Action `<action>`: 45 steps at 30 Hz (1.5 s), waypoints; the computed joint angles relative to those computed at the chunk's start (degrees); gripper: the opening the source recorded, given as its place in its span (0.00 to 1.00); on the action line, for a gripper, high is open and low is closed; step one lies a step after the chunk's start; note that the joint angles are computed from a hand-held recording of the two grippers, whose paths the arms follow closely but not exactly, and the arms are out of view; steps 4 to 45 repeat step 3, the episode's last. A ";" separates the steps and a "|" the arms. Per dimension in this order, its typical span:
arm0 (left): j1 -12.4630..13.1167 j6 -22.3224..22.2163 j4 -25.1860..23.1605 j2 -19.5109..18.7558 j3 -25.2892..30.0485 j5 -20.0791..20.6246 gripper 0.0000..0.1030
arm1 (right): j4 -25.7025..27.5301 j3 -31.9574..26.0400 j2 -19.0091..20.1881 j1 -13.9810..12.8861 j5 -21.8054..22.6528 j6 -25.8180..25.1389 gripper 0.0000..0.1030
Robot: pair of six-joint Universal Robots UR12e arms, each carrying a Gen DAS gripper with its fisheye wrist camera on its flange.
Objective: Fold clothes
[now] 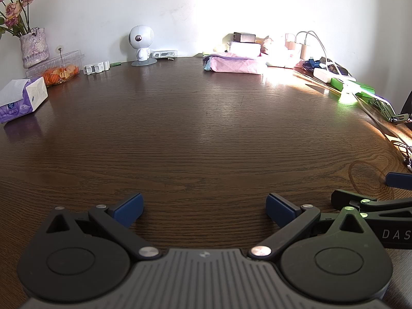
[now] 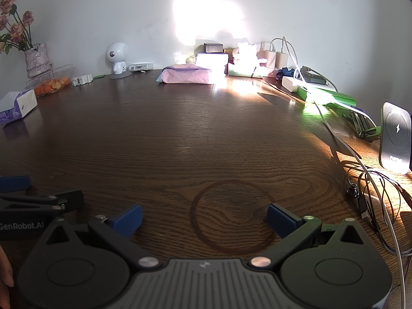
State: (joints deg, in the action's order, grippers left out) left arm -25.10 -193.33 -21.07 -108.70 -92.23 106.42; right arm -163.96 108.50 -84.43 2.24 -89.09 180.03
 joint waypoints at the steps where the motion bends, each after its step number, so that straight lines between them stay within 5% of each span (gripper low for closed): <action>1: 0.00 0.00 0.00 0.00 0.00 0.00 0.99 | 0.00 0.00 0.00 0.00 0.00 0.00 1.00; 45: 0.00 0.00 0.00 0.00 0.00 0.00 0.99 | 0.00 0.00 0.00 0.00 0.00 0.00 1.00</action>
